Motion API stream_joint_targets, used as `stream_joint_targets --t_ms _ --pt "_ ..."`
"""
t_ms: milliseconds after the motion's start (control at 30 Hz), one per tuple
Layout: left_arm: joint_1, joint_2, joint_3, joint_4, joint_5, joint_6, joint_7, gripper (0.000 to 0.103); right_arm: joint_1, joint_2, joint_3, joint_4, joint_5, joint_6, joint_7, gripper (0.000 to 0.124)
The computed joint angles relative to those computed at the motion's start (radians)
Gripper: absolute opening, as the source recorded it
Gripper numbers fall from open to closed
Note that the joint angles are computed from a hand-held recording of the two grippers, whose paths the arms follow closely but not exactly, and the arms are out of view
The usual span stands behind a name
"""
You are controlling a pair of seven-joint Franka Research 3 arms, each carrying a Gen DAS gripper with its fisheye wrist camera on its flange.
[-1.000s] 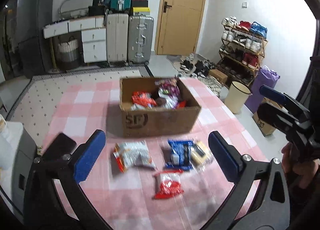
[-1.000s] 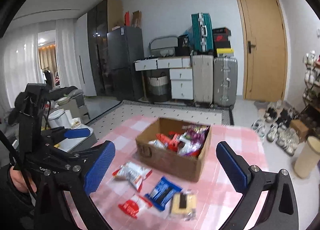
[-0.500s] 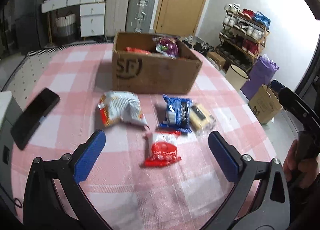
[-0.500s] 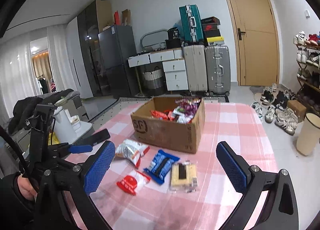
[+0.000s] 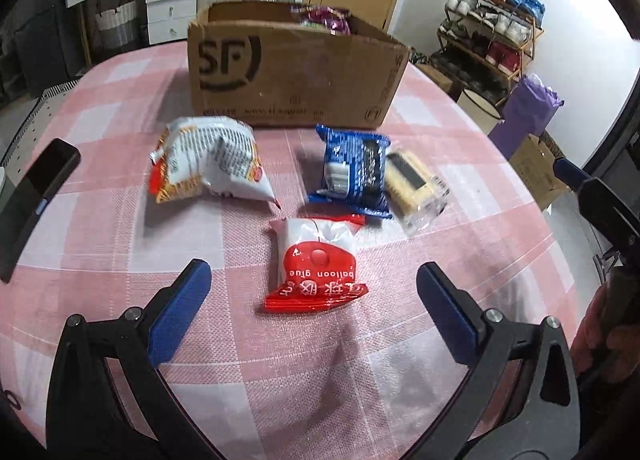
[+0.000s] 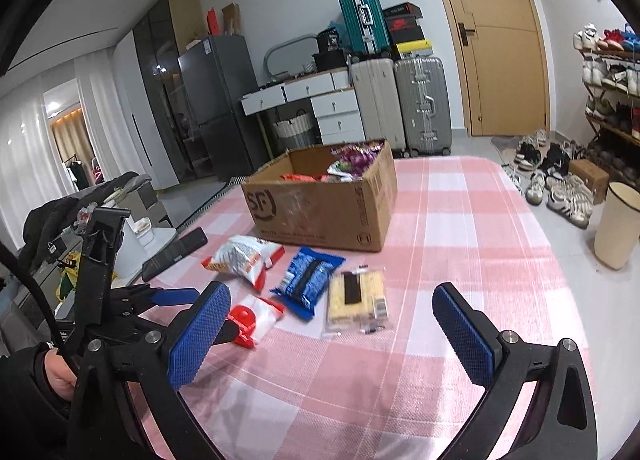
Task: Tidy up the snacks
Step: 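Move both tools back to the remaining snacks, then grasp the red-white balloon-glue pack with the left tool while the right tool grasps the cracker pack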
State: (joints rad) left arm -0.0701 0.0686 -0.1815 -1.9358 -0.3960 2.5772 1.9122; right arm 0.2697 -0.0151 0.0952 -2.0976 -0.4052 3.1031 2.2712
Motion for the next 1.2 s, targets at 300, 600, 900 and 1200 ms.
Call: stream_joint_targets --t_ms 300,600,900,1200 --pt "0.011 0.101 -0.028 0.074 0.017 -0.012 -0.035 0.102 0.021 0.028 -0.018 -0.009 0.137 0.008 -0.106 0.103" --pt "0.012 0.151 -0.052 0.105 0.059 0.013 -0.072 0.097 0.048 0.054 -0.037 -0.002 0.246 0.003 -0.194 0.103" --pt "0.02 0.147 -0.054 0.094 0.12 0.045 -0.101 0.041 0.066 0.058 -0.042 -0.005 0.316 0.003 -0.262 0.103" --pt "0.043 0.135 -0.059 0.088 0.047 0.022 -0.052 0.04 0.077 0.064 -0.052 0.003 0.294 -0.003 -0.234 0.103"
